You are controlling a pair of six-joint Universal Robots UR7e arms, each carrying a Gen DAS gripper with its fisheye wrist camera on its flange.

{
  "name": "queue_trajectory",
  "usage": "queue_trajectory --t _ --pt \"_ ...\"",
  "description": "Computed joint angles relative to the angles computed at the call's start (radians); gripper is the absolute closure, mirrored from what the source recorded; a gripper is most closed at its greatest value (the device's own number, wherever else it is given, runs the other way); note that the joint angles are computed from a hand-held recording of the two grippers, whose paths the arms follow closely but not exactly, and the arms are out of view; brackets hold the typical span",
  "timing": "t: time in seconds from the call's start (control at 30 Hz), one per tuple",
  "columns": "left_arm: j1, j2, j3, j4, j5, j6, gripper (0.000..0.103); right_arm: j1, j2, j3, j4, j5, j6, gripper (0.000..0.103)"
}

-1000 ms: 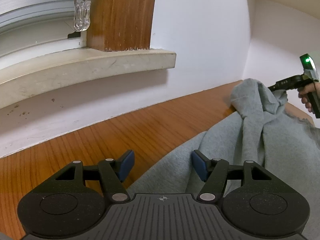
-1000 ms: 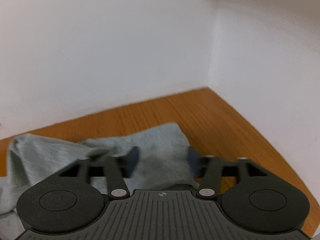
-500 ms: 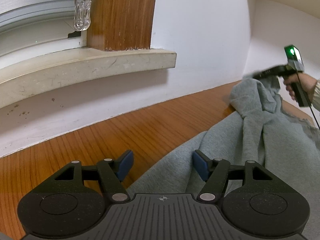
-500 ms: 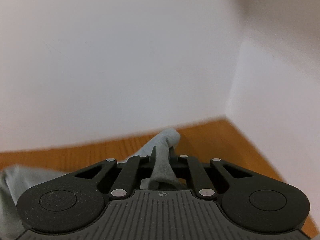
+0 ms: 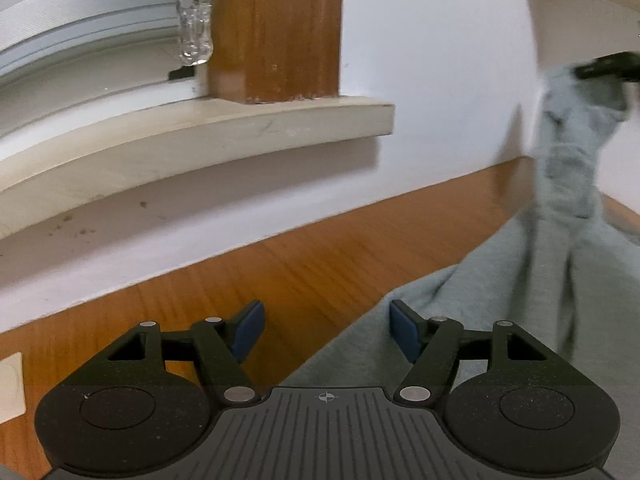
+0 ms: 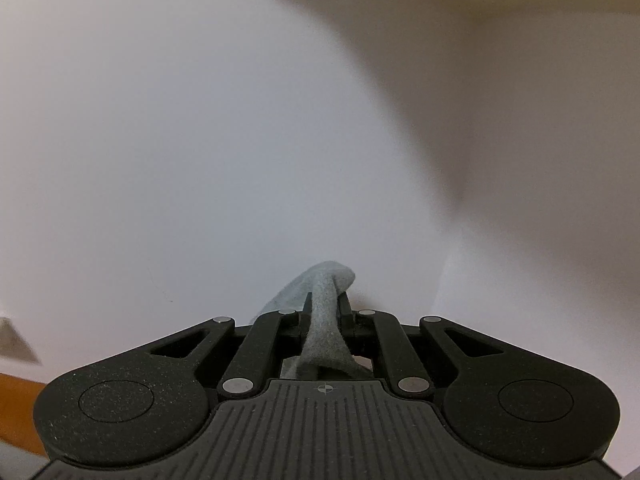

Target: Fold clothes

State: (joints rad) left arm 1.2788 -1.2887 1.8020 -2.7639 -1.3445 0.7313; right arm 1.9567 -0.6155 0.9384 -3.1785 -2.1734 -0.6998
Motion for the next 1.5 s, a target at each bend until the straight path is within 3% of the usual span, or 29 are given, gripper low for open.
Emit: queue_trajectory --t 0.2,0.37,0.6,0.67,0.8,0.83,0.93,1.03,1.17,1.37,1.5 --pt "0.005 -0.003 -0.004 0.022 -0.020 0.021 0.029 0.039 -0.162 0.280 -0.109 -0.112 -0.028 0.095" --pt "0.009 -0.004 -0.008 0.034 -0.038 0.025 0.026 0.051 -0.244 0.431 -0.171 -0.199 0.009 0.095" --pt "0.016 -0.005 -0.019 0.060 -0.059 0.019 0.025 0.112 -0.363 0.603 -0.235 -0.302 -0.007 0.095" --pt "0.016 -0.007 -0.018 0.064 -0.061 0.022 0.024 0.128 -0.399 0.640 -0.212 -0.335 0.018 0.095" --pt "0.016 -0.010 -0.017 0.067 -0.062 0.022 0.024 0.113 -0.476 0.701 0.036 -0.366 0.207 0.092" --pt "0.015 -0.011 -0.016 0.067 -0.062 0.022 0.024 0.105 -0.486 0.711 0.088 -0.370 0.244 0.087" --pt "0.015 -0.013 -0.012 0.061 -0.060 0.025 0.023 0.101 -0.472 0.736 0.074 -0.363 0.289 0.076" --pt "0.016 -0.012 -0.011 0.057 -0.060 0.028 0.023 0.064 -0.450 0.722 0.066 -0.272 0.304 0.072" --pt "0.018 -0.011 -0.008 0.051 -0.060 0.034 0.023 0.017 -0.319 0.574 0.119 -0.151 0.341 0.072" --pt "0.019 -0.010 -0.007 0.045 -0.059 0.040 0.022 -0.028 -0.083 0.241 0.275 -0.085 0.350 0.072" --pt "0.019 -0.010 -0.006 0.045 -0.061 0.042 0.022 -0.035 -0.025 0.140 0.365 -0.074 0.418 0.071"
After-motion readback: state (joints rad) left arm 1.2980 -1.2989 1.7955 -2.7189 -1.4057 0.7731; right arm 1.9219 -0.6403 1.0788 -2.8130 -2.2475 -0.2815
